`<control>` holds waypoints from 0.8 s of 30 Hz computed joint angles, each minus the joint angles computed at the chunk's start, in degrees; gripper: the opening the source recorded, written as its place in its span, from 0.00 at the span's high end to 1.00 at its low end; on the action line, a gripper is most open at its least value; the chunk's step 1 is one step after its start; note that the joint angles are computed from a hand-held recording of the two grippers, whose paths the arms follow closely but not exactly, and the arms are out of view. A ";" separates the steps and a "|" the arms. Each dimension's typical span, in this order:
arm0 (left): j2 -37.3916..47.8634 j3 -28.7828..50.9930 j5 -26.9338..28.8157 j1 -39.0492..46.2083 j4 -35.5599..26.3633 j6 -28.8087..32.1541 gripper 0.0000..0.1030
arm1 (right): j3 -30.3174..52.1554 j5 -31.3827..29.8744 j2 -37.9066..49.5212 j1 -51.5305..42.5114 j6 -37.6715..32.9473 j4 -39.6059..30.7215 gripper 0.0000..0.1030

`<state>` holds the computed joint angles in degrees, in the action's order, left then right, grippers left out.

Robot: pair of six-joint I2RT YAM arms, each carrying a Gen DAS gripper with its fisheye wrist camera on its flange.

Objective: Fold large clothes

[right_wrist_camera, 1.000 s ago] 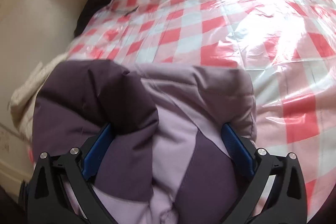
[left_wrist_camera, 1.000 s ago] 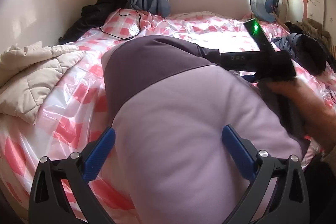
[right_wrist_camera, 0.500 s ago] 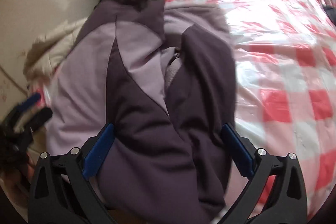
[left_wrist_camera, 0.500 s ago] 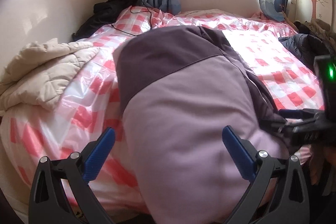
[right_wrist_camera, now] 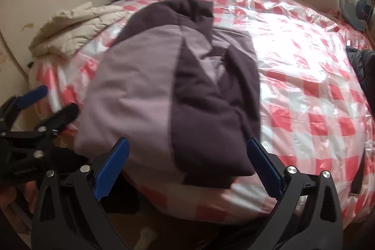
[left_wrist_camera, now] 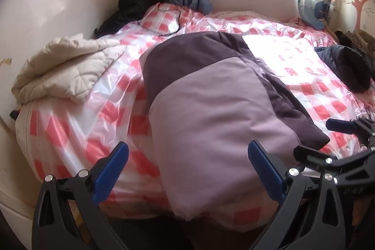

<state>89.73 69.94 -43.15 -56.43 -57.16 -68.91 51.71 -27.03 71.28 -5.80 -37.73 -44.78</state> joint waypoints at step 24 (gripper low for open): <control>-0.26 1.30 4.41 0.54 -2.40 -1.58 0.06 | 0.81 5.94 -2.08 1.71 1.70 -0.46 0.06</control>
<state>89.47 71.24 -38.74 -55.90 -59.56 -70.49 52.52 -21.10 69.20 -4.09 -36.03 -45.23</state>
